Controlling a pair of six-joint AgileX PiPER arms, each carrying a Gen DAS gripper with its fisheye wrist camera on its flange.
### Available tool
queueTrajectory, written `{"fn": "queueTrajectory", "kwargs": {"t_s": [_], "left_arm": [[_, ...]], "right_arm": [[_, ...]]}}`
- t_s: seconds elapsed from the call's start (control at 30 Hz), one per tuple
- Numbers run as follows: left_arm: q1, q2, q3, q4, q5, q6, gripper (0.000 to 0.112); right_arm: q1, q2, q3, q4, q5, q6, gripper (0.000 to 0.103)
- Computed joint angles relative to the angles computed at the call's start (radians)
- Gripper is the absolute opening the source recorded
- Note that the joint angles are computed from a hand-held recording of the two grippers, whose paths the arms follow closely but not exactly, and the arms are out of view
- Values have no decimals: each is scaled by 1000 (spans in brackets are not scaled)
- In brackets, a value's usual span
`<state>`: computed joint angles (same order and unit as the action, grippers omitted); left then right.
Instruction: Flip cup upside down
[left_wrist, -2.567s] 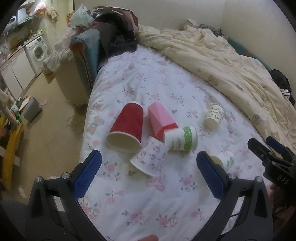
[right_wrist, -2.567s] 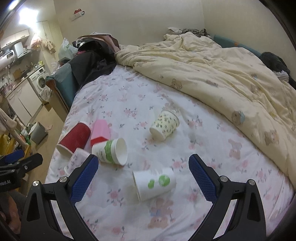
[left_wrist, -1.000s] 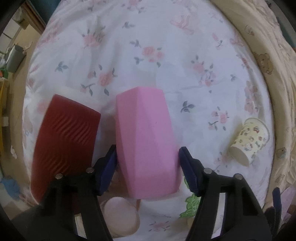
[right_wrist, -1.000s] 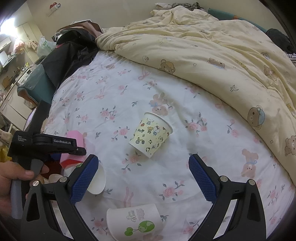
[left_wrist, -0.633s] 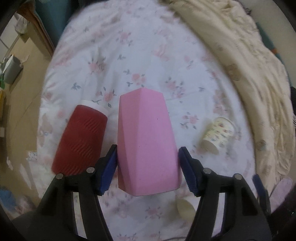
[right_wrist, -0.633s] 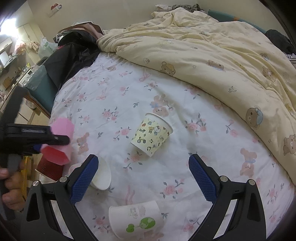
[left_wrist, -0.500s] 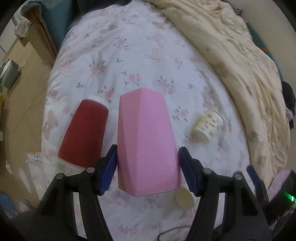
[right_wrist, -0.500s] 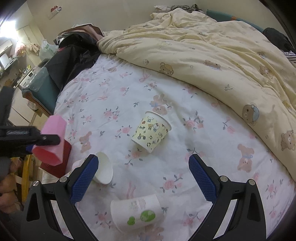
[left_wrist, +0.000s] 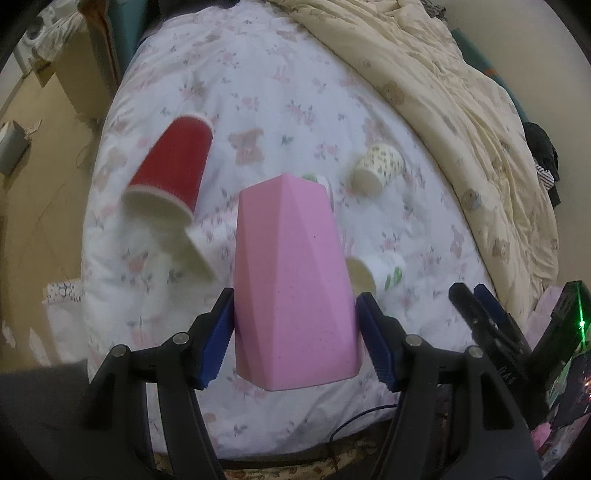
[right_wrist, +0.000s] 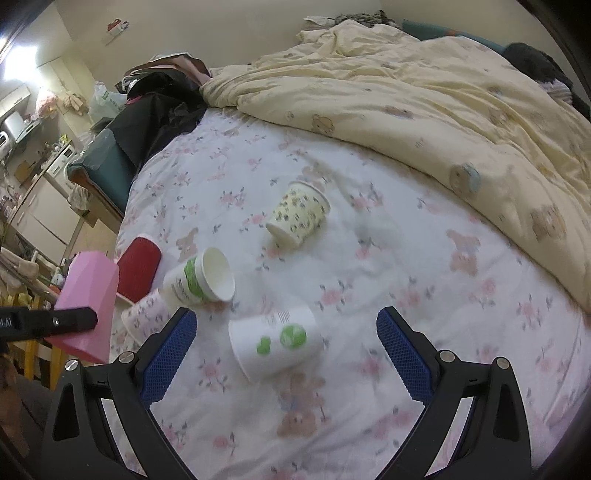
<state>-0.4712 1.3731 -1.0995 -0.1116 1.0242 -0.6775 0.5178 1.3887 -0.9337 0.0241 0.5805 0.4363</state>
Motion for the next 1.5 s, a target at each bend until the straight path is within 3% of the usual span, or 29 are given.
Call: {"fn": "queueTrajectory", "kwargs": {"t_s": [0.23, 0.5, 0.73, 0.9, 1.23, 1.37, 1.5], "left_arm": [[-110, -49, 153, -13, -85, -104, 62], [-231, 21, 237, 26, -202, -220, 62], [-255, 113, 252, 40, -262, -234, 62], [-230, 179, 267, -62, -300, -149, 62], [-247, 208, 275, -76, -332, -133, 64], [-243, 199, 279, -48, -309, -162, 88], [-224, 162, 288, -75, -289, -130, 90]], "right_arm": [[5, -98, 103, 10, 24, 55, 100], [-1, -118, 129, -19, 36, 107, 100], [-4, -101, 128, -21, 27, 114, 100], [-22, -103, 131, 15, 28, 82, 100], [-34, -90, 131, 60, 25, 43, 100], [-28, -85, 128, 57, 25, 42, 100], [-23, -87, 129, 46, 27, 51, 100]]}}
